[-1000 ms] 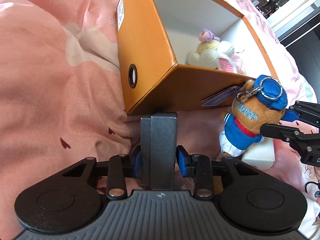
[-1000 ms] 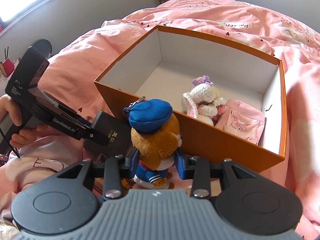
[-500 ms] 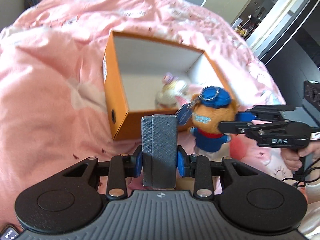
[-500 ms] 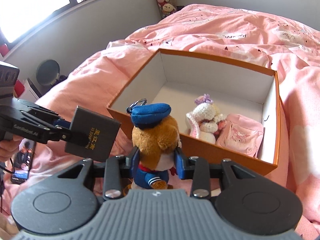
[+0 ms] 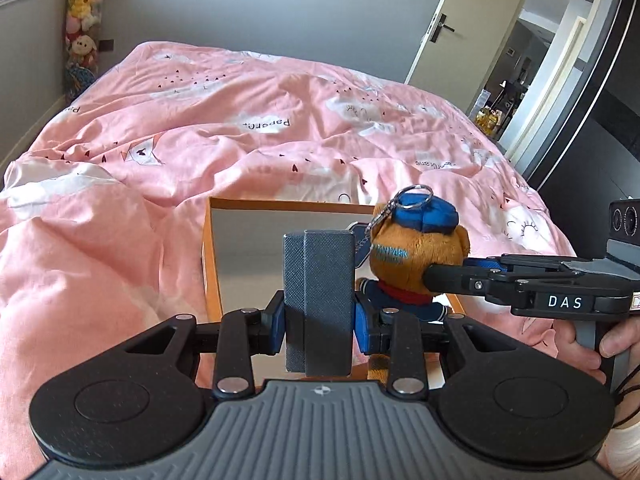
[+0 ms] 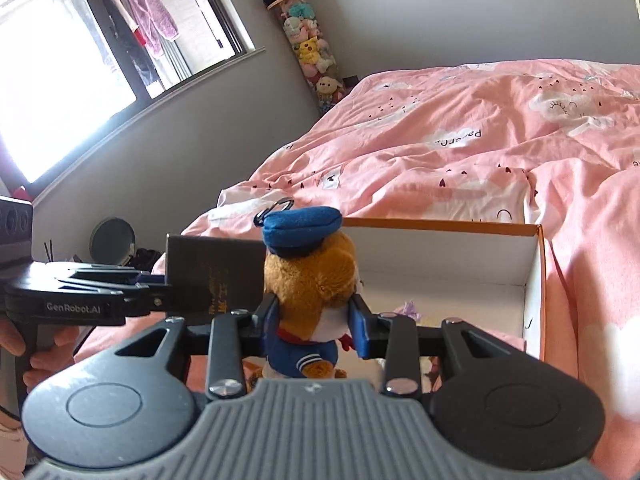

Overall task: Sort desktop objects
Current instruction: 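Carry teddy bear and black box over orange box with both grippers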

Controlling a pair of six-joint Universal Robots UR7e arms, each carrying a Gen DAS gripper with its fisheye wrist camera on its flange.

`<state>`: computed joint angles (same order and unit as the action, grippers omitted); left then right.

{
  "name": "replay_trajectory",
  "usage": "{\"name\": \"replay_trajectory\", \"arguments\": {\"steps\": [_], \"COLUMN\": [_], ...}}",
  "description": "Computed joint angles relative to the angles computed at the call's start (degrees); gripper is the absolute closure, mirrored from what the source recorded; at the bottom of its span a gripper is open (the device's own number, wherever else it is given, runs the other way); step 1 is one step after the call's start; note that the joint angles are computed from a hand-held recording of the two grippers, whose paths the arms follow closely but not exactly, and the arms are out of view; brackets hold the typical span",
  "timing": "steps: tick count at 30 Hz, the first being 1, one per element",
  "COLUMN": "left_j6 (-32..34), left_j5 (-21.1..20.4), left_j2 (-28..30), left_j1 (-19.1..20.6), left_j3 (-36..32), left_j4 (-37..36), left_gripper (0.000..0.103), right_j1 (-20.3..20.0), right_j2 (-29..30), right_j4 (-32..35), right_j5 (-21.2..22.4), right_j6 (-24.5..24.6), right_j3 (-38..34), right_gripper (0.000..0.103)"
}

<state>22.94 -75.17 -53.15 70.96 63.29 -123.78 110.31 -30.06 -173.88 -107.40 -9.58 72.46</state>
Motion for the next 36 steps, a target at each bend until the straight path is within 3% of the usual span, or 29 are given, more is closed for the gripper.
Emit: {"name": "replay_trajectory", "arguments": {"steps": [5,17,28,36], "left_j6": [-1.26,0.58,5.32,2.84], "left_j5": [4.37,12.54,20.8,22.44], "left_j2": [3.8,7.29,9.65,11.87], "left_j1": [0.3,-0.4,-1.34,-1.03], "left_j3": [-3.86,-4.64,-3.11,-6.82], "left_j4": [2.6,5.83,3.37,9.47], "left_gripper": [0.065,0.065,0.065,0.065], "right_j1": [-1.68,-4.33,-4.85,-4.72], "right_j2": [4.28,10.34,9.78,8.61], "right_j4": [6.77,27.34,26.03,22.7], "right_j5": [0.01,-1.64,0.13,0.81], "right_j6": [1.56,6.08,5.47,4.12], "right_j3": [-7.06,-18.21,-17.11,-15.09], "right_gripper": [0.064,0.063,0.059,0.055]}}
